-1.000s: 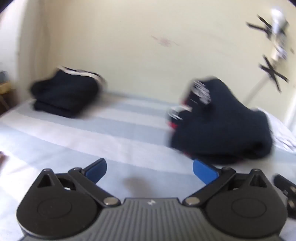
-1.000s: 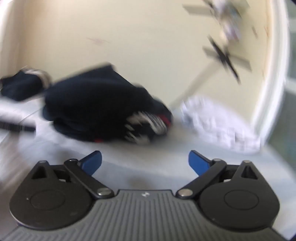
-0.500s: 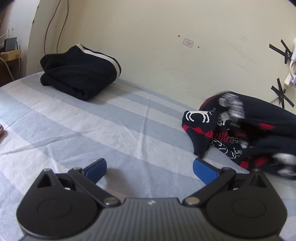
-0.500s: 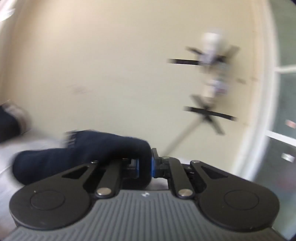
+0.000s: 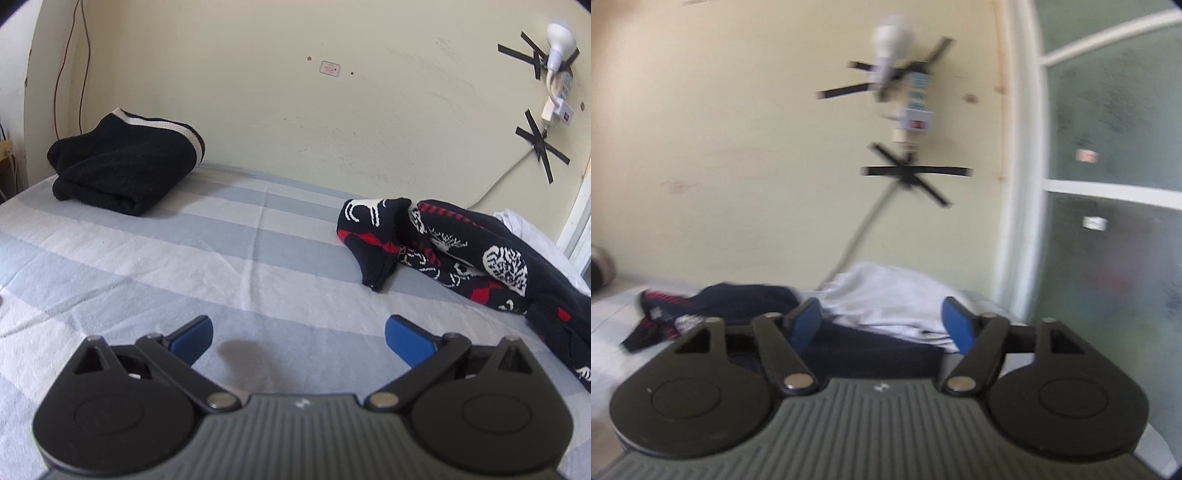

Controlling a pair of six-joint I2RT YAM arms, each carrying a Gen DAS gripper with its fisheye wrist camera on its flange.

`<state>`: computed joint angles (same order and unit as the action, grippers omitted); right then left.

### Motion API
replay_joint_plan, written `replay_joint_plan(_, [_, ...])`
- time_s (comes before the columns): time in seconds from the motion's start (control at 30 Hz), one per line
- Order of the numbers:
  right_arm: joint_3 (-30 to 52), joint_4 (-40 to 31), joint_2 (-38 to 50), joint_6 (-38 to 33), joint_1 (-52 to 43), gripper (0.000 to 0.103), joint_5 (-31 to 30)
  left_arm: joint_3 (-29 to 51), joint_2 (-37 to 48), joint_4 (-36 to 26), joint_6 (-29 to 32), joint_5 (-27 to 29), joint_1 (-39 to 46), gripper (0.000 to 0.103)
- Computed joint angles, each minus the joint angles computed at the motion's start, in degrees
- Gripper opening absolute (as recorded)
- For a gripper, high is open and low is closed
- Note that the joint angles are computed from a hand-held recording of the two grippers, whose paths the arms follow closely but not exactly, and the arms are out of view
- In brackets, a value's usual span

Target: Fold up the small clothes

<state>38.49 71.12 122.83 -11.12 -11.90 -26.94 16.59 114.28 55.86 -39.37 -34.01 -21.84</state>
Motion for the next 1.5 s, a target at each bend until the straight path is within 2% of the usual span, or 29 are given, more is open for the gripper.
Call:
replay_joint_plan(0.07, [0.3,-2.4,-0.5,-4.5,3.5,0.087,-1.1,0.3,0.0,-0.6,0.3,-1.2,-0.8,0.103])
replay_joint_plan(0.13, [3.8,-7.4,0.7,-8.5,9.1,0.087,1.1,-0.4,0.2,1.0,0.9,-2.3,-1.4,0.103])
replay_joint_plan(0.27, [19.1,-23.7,7.6,-11.5,19.0,0.086,8.2,-1.2,0.4,2.7,0.8,-2.9,-1.4,0.103])
replay_joint_plan(0.3, [23.0,-26.6,9.9,-11.9,20.9,0.078,10.6,-1.5,0.4,3.0,0.7,-2.6,-1.1,0.103])
replay_joint_plan(0.33, [25.8,-28.0,12.1,-12.6,22.1,0.046,12.5,-1.6,0.3,3.0,0.4,-2.2,-0.7,0.103])
replay_joint_plan(0.37, [27.7,-28.7,13.6,-13.2,22.8,0.029,13.6,-1.8,0.2,3.1,0.1,-1.7,-0.2,0.103])
replay_joint_plan(0.4, [28.2,-28.9,13.5,-12.1,23.2,0.021,14.4,-2.1,0.2,3.6,-0.2,-1.3,0.1,0.103])
replay_joint_plan(0.5, [22.5,-26.4,6.2,-0.4,16.8,0.017,2.5,-3.2,0.9,6.4,-0.2,-0.1,0.9,0.103])
replay_joint_plan(0.63, [12.8,-18.6,-2.9,13.6,-0.3,0.017,-14.9,-4.4,1.6,10.0,1.3,0.2,0.5,0.103])
replay_joint_plan(0.7, [11.2,-18.4,-5.1,16.0,-7.8,0.017,-19.3,-5.1,2.4,13.1,3.2,0.8,0.0,0.103])
replay_joint_plan(0.77, [10.5,-20.6,-5.4,14.8,-14.2,0.020,-21.5,-4.9,2.4,13.7,5.3,1.5,-0.8,0.103])
replay_joint_plan(0.8, [11.0,-22.7,-5.0,13.4,-16.4,0.029,-20.7,-4.4,1.8,12.7,6.4,1.5,-1.5,0.103])
replay_joint_plan(0.83, [10.9,-23.6,-4.5,12.0,-17.1,0.038,-16.5,-4.2,1.6,12.5,7.6,1.3,-2.4,0.103])
replay_joint_plan(0.87, [10.1,-22.8,-3.7,10.7,-17.8,0.042,-11.6,-3.9,1.2,12.2,8.7,0.9,-3.5,0.103])
replay_joint_plan(0.9, [9.0,-21.3,-2.9,9.3,-17.6,0.045,-5.9,-3.8,1.0,12.0,9.6,0.5,-4.7,0.103])
replay_joint_plan(0.93, [8.3,-20.1,-2.2,8.6,-18.3,0.046,-3.2,-3.4,0.9,11.7,10.3,0.0,-6.0,0.103])
replay_joint_plan(1.0, [6.1,-16.9,-1.6,10.5,-20.6,0.049,-5.2,-2.8,1.0,11.2,11.2,-0.9,-8.4,0.103])
replay_joint_plan(1.07, [3.3,-14.0,-2.5,11.8,-21.2,0.059,-11.8,-1.6,1.3,9.4,11.7,-2.2,-10.7,0.103])
replay_joint_plan(1.13, [-1.1,-11.2,-5.1,7.8,-16.9,0.073,-13.2,-0.8,2.0,8.5,12.6,-4.3,-12.7,0.103])
replay_joint_plan(1.23, [-4.3,-9.7,-6.7,-2.3,-7.3,0.085,-11.5,-0.5,2.6,8.1,12.7,-7.9,-14.9,0.103])
replay_joint_plan(1.3, [-3.8,-10.6,-4.8,-10.7,0.1,0.085,-6.1,-1.2,2.8,9.3,12.9,-8.4,-15.2,0.103])
replay_joint_plan(1.37, [-0.9,-11.9,-0.7,-17.9,6.1,0.085,2.5,-1.6,2.6,9.4,13.0,-7.5,-14.5,0.103])
replay_joint_plan(1.4, [1.1,-12.4,1.7,-20.5,8.2,0.082,6.8,-1.7,2.4,9.2,12.8,-6.9,-14.1,0.103])
replay_joint_plan(1.43, [3.8,-12.2,5.0,-23.5,8.2,0.061,9.5,-1.7,2.0,8.9,12.8,-6.2,-13.6,0.103])
replay_joint_plan(1.47, [5.8,-11.8,7.1,-24.9,7.8,0.033,12.1,-1.8,1.7,8.7,13.1,-5.3,-13.1,0.103])
replay_joint_plan(1.5, [7.3,-15.0,6.5,-24.0,7.0,0.009,12.6,-2.2,1.2,8.7,13.8,-4.1,-12.6,0.103])
